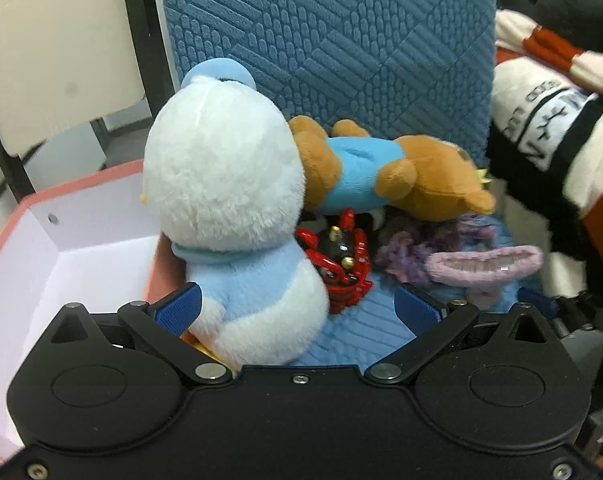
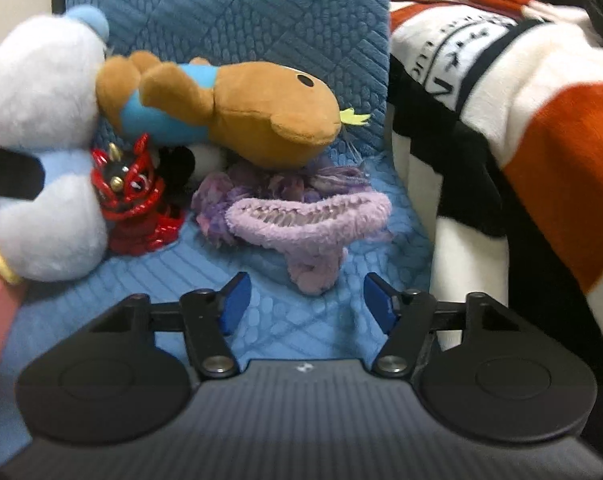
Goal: Organize objects
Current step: 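Grasp the white duck plush with the left gripper while the right gripper approaches the pink bunny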
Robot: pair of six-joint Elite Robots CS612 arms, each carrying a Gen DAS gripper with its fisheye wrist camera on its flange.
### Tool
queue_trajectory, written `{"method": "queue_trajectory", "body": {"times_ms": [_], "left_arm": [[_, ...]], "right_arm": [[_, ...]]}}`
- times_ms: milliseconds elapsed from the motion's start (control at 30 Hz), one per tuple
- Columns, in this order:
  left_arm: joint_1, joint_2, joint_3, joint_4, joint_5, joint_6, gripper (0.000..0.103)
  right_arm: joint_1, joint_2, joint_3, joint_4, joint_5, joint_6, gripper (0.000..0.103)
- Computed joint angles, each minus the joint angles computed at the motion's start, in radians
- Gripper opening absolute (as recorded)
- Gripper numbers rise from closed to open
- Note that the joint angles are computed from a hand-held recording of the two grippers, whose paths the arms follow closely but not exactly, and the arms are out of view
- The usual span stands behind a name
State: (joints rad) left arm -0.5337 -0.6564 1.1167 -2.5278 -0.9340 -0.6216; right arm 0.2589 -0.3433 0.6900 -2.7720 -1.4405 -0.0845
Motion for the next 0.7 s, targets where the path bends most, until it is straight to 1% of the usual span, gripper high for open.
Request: {"method": "queue_trajectory", "body": {"times_ms": [33,100,200,300,400,467,600,700], "left_arm": [[0.000,0.006,-0.009,0.011,0.015,0.008,0.103],[0.001,0.016,-0.027,0.032,0.037,0.019,0.103],[0.007,0.031,-0.053,0.065,0.048,0.029,0.103],[0.013,0.045,-0.076,0.088,0.039,0.048,0.098],[0.017,0.056,-0.099,0.132,0.043,0.037,0.098],[0.020,0.062,-0.109,0.159,0.045,0.028,0.098],[0.021,0.075,-0.128,0.196,0.060,0.055,0.097],[0.027,0.083,-0.139,0.222,0.049,0.040,0.095]], "right_arm": [[0.002,0.008,-0.016,0.005,-0.008,-0.014,0.057],[0.004,0.016,-0.033,0.021,-0.012,-0.035,0.053],[0.009,0.029,-0.062,0.050,-0.029,-0.071,0.051],[0.011,0.039,-0.088,0.073,-0.043,-0.073,0.042],[0.010,0.047,-0.101,0.066,-0.046,-0.080,0.041],[0.010,0.054,-0.117,0.085,-0.055,-0.080,0.041],[0.006,0.063,-0.132,0.100,-0.023,-0.058,0.041],[0.008,0.069,-0.139,0.088,-0.021,-0.068,0.041]]}}
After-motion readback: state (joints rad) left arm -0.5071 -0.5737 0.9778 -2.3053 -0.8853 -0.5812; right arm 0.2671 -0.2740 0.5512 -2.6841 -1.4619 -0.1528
